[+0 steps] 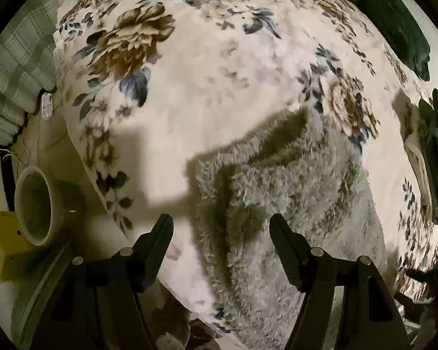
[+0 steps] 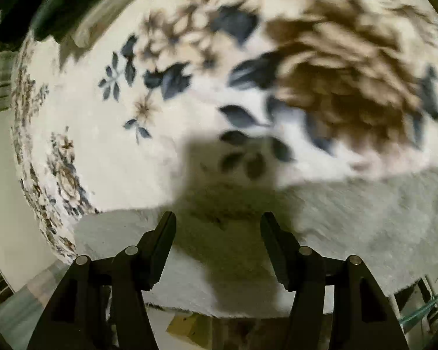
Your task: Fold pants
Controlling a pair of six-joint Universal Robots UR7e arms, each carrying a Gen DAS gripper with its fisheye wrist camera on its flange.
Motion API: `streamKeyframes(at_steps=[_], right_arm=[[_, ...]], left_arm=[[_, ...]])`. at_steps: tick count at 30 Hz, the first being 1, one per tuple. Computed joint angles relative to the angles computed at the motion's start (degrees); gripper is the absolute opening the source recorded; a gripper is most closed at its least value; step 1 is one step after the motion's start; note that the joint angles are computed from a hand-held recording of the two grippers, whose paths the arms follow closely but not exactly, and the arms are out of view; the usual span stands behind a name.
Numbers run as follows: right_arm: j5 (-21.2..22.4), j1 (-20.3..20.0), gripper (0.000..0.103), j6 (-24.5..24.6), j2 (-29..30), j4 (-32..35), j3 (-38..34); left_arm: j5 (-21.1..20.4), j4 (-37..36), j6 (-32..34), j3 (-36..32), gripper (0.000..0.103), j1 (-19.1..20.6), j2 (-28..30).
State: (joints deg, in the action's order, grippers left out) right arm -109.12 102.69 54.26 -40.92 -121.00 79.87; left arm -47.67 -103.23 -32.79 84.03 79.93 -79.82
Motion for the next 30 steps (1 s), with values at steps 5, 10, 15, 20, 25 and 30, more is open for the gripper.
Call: streamKeyframes(at_steps=[5,10,15,20,25,30], right_arm=[[1.8,-1.8,0.01,-2.0,7.1,7.5,-7.4],[-3.5,-0.8,0.009,-0.6,7.3,5.2,-8.5],[-2.0,0.5,0.053,-5.3,5.3,5.8,-6.2],[2.2,1.7,0.063,1.5,-5.9,-8.3,11.8],[2.9,3.7,0.063,14.0,-12.6,-16.3,27.1],[4.8,3.3,0.063,23.2,-13.7,-25.5,38.7]], left_arm=[[0.3,-0.6,1.4,-0.3,0.066,-0.1,0.2],[-0.2,0.1,1.5,-1.0,0.066,0.6,0.4],[-2.1,-0.1,1.7,-1.9,0.066,1.1,0.1],[-4.2,-0.8,1.7,-3.1,0.066,1.9,0.8],[-9.1,-1.1,3.5,-5.1,0.066,4.0,4.0],[-9.9,-5.8,7.8,-2.9,0.02,4.2,4.7]])
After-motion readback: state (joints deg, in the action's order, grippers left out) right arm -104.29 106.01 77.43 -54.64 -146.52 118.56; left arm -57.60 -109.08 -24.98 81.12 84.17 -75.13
